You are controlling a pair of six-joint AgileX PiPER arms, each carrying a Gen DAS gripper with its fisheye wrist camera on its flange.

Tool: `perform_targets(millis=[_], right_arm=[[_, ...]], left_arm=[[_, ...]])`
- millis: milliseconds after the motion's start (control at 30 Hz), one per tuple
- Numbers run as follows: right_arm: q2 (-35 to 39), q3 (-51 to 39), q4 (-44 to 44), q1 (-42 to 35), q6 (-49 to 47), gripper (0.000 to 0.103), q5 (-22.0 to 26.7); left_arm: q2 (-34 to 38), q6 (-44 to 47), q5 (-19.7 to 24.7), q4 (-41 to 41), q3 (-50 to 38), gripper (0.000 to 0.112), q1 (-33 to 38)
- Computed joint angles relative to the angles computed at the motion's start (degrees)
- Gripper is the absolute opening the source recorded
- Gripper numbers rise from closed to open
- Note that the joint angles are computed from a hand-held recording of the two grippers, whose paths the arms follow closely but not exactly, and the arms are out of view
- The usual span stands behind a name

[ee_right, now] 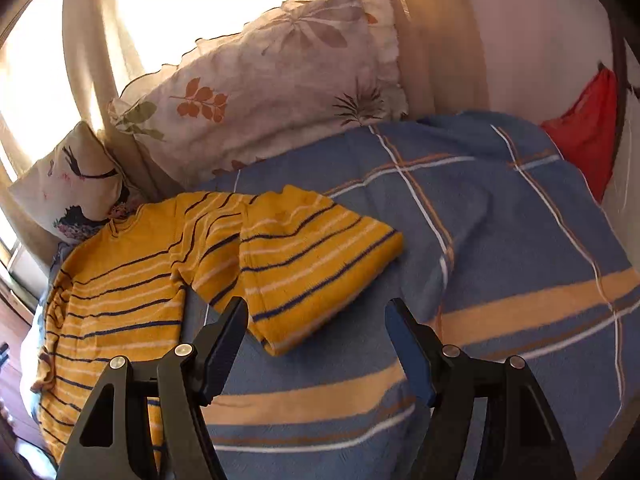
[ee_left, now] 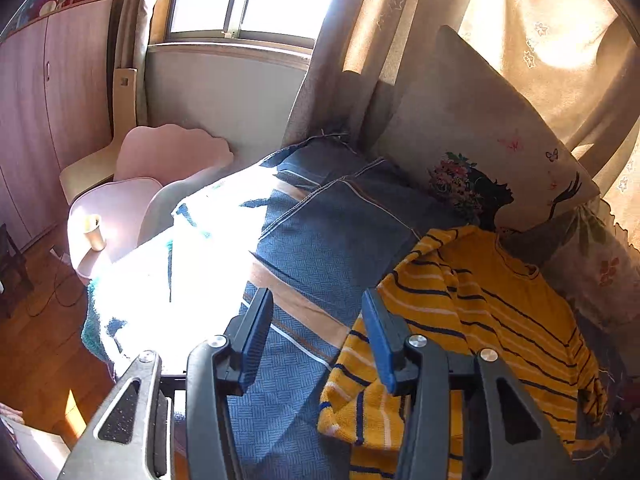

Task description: Fold small clothes

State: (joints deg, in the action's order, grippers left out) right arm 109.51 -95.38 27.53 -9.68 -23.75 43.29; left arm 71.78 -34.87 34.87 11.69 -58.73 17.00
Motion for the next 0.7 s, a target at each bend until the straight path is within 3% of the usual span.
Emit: perform_targets(millis=[167, 233, 300, 367, 600, 700], right_arm=[[12.36, -18.99, -11.57, 8.86, 6.06, 0.078, 6.07], [18.12, -26.80, -20.42, 11.93, 11.60, 0.073, 8.67], [22.16, -32.07, -27.47, 13.29, 15.60, 0.009, 10.47], [23.86, -35.76, -25.66, 10.92, 18.00, 0.010, 13.32], [14.17, -25.96, -20.65, -3.33, 28.43, 0.010, 4.58], [14.06, -26.73, -12.46, -8.99, 29.42, 0.010, 5.12]], left_arm=[[0.33, 0.24, -0.85, -3.14, 0.03, 0.047, -5.73], [1.12, 0.31, -1.00, -4.03, -0.10, 0.047, -7.82], [2.06, 0.74, -1.07, -4.64, -0.41, 0.047, -9.17], [2.45, 1.98, -1.18, -5.71, -0.52, 0.047, -9.47], [2.88, 10.90, -3.93, -15.60, 1.02, 0.047, -3.83], [2.87, 15.80, -4.77, -20.83, 2.24, 0.047, -1.79]])
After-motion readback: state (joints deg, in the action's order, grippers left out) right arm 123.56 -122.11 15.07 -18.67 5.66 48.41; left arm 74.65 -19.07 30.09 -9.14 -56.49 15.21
